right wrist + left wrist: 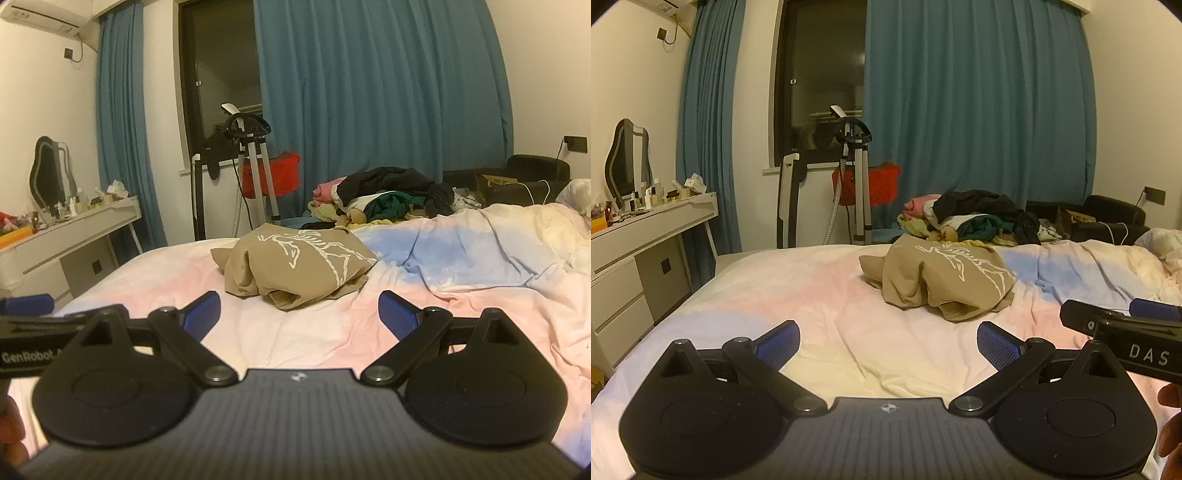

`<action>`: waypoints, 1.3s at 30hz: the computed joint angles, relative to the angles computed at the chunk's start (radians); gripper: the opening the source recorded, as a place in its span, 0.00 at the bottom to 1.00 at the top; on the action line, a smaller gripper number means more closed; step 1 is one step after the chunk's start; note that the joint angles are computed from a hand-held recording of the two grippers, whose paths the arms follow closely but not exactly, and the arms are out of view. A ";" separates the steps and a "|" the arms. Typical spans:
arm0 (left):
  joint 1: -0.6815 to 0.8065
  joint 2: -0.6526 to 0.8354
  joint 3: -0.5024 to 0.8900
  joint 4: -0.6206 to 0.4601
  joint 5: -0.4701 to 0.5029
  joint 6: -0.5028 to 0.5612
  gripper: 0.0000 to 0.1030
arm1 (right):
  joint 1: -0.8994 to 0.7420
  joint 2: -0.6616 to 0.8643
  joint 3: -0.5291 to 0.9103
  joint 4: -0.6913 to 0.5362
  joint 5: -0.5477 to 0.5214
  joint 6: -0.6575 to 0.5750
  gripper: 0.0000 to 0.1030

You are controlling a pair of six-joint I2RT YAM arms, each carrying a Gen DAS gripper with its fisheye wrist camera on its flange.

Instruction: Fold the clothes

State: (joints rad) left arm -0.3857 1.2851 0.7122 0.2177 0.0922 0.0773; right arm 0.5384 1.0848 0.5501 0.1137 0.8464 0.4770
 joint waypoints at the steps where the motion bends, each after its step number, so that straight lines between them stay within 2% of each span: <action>1: 0.001 -0.005 0.000 -0.008 0.000 -0.001 1.00 | 0.001 -0.002 -0.001 -0.001 0.001 -0.002 0.91; 6: 0.029 -0.046 0.000 -0.059 0.033 -0.003 1.00 | 0.003 -0.010 -0.005 -0.003 0.004 -0.011 0.91; 9: 0.004 -0.028 0.006 -0.039 0.003 -0.005 1.00 | 0.004 -0.016 -0.007 -0.005 0.006 -0.017 0.91; 23: 0.022 -0.026 0.012 -0.027 -0.002 -0.040 1.00 | 0.008 0.002 -0.001 -0.001 0.009 -0.014 0.91; 39: 0.017 -0.019 -0.007 0.001 -0.009 -0.013 1.00 | 0.001 -0.001 0.013 -0.029 0.001 0.004 0.91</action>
State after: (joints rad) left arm -0.3691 1.2662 0.7048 0.2186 0.0830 0.0647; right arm 0.5395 1.0840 0.5636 0.0847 0.8474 0.4810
